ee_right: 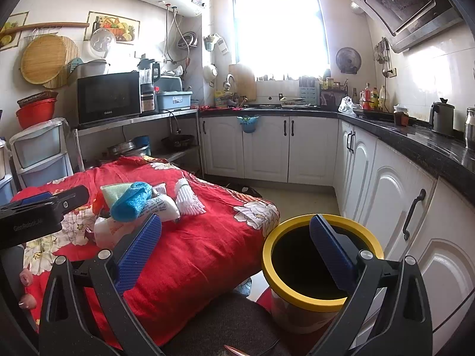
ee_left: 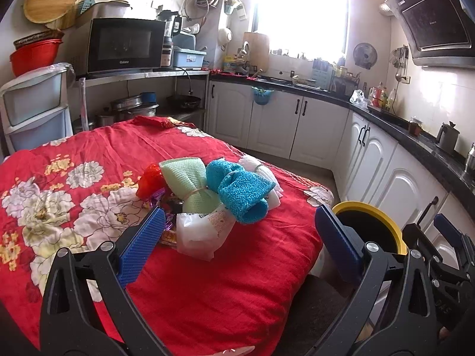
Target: Collect trash
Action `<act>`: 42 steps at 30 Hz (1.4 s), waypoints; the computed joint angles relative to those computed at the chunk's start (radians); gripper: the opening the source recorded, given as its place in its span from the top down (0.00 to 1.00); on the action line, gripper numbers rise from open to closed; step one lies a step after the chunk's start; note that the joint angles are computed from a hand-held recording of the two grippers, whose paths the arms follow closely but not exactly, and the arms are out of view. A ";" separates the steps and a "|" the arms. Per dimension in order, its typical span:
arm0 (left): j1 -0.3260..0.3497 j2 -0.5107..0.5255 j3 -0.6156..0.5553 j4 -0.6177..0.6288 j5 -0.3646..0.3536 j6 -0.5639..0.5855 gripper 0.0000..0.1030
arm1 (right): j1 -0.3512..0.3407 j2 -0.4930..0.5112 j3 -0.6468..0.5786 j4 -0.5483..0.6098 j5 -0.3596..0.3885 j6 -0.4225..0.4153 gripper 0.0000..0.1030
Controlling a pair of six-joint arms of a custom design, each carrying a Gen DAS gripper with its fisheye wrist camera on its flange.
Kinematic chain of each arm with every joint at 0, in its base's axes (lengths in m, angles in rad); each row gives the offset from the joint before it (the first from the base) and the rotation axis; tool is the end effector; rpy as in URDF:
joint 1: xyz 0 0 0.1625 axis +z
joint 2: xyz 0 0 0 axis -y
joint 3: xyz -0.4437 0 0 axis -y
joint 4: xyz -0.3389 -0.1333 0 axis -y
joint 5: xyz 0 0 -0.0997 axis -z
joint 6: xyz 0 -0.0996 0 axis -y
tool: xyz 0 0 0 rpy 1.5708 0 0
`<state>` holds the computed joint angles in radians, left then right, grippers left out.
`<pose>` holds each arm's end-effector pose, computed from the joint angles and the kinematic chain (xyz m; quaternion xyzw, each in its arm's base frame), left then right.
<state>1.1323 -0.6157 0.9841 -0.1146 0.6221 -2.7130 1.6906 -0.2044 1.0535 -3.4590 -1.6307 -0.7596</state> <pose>-0.1073 -0.7334 0.1856 0.0419 0.7559 -0.5462 0.3586 0.2214 -0.7737 0.0337 0.3559 -0.7914 0.4629 0.1807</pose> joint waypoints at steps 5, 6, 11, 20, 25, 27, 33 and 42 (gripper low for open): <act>0.000 -0.001 0.000 0.001 0.001 -0.001 0.10 | 0.000 0.000 0.000 -0.002 0.000 0.000 0.06; 0.000 0.000 -0.001 0.002 0.000 -0.001 0.10 | 0.000 0.001 0.000 -0.002 0.000 0.000 0.06; 0.000 -0.001 0.001 -0.002 0.000 0.001 0.10 | 0.000 0.000 0.000 -0.001 0.001 -0.001 0.06; -0.001 -0.001 0.003 -0.005 0.001 0.001 0.10 | 0.000 -0.001 0.001 -0.001 0.002 0.000 0.06; -0.001 -0.002 0.007 -0.013 -0.003 0.007 0.10 | 0.000 -0.001 0.001 0.000 0.004 0.000 0.06; -0.001 -0.002 0.005 -0.009 -0.004 0.001 0.10 | 0.001 -0.003 -0.001 0.007 0.004 -0.002 0.06; 0.008 -0.008 0.001 0.008 -0.002 -0.019 0.10 | 0.007 -0.003 -0.016 0.041 0.010 -0.004 0.06; 0.030 -0.032 -0.003 0.011 -0.016 -0.050 0.10 | 0.020 0.016 -0.099 0.151 0.038 -0.009 0.06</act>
